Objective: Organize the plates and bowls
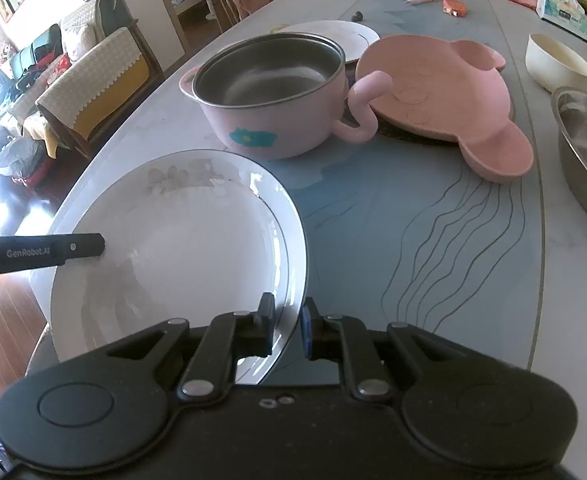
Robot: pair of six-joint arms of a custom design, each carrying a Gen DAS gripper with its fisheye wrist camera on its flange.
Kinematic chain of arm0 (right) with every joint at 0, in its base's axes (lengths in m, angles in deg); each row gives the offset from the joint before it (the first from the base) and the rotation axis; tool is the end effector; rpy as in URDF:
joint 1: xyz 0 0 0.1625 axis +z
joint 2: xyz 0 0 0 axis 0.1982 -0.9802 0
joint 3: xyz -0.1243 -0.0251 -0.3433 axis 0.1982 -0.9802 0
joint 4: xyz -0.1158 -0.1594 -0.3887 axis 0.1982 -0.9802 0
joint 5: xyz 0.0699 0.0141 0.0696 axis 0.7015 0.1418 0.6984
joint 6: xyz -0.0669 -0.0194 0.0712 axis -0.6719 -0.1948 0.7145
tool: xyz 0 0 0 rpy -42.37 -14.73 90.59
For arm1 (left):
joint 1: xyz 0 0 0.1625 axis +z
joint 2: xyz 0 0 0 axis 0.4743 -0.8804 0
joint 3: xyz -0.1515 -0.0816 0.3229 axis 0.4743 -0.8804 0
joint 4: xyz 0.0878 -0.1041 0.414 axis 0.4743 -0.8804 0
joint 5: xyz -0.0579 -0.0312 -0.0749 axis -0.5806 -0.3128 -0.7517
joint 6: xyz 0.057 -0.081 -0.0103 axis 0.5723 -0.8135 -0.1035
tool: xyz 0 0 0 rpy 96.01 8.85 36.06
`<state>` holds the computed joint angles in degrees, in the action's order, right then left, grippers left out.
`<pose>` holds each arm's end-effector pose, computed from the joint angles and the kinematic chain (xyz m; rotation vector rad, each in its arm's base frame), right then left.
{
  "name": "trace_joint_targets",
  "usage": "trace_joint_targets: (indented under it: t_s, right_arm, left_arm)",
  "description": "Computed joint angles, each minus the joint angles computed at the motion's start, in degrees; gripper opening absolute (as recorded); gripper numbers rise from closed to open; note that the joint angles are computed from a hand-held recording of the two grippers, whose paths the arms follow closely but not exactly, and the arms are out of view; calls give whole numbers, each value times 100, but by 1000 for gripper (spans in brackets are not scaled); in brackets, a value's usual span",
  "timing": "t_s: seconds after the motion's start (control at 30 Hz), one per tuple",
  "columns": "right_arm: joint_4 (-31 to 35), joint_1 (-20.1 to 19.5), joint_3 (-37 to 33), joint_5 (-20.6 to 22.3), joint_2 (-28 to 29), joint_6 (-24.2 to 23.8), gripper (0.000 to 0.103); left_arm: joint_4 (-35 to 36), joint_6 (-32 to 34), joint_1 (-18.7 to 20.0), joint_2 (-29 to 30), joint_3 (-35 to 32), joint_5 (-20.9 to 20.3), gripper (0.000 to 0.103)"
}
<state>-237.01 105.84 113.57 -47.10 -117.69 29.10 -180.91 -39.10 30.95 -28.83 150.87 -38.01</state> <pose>0.3019 -0.4451 0.0171 0.1973 -2.4284 0.6616 -0.0682 -0.5083 0.2782 0.4163 2.4039 -0.5154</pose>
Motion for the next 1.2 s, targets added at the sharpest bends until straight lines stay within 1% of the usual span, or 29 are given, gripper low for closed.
trace_joint_targets:
  t_s: [0.1, 0.23, 0.4, 0.47, 0.63, 0.77, 0.87, 0.9, 0.93, 1.0, 1.2]
  right_arm:
    - [19, 2, -25, -41, 15, 73, 14]
    - [-156, 120, -56, -251, 62, -133, 23]
    - [-124, 183, 2, -315, -51, -106, 23]
    - [-155, 221, 45, -335, -101, -71, 26]
    - [-270, 359, 81, -477, -160, -94, 33]
    - [-348, 483, 66, -611, -211, -143, 36]
    - [-437, 579, 47, -715, -239, -192, 39]
    - [-452, 602, 39, -746, -248, -191, 40]
    - [-473, 631, 36, -768, -266, -197, 41]
    - [-524, 690, 22, -837, -290, -261, 43]
    - [-675, 790, -65, -939, -372, -639, 51]
  left_arm:
    - [56, -9, -20, -10, -7, 27, 17]
    - [-95, 182, -118, -23, 61, 176, 17]
    - [-133, 206, -177, -104, 81, 193, 17]
    - [-172, 285, -240, -182, 126, 208, 17]
    - [-228, 445, -398, -409, 214, 32, 17]
    - [-335, 594, -544, -538, 253, -121, 18]
    - [-458, 738, -667, -642, 291, -218, 28]
    - [-516, 776, -702, -676, 304, -257, 34]
    - [-559, 803, -731, -697, 305, -293, 41]
    - [-639, 851, -803, -735, 302, -327, 51]
    - [-792, 1074, -1002, -705, 204, -392, 52]
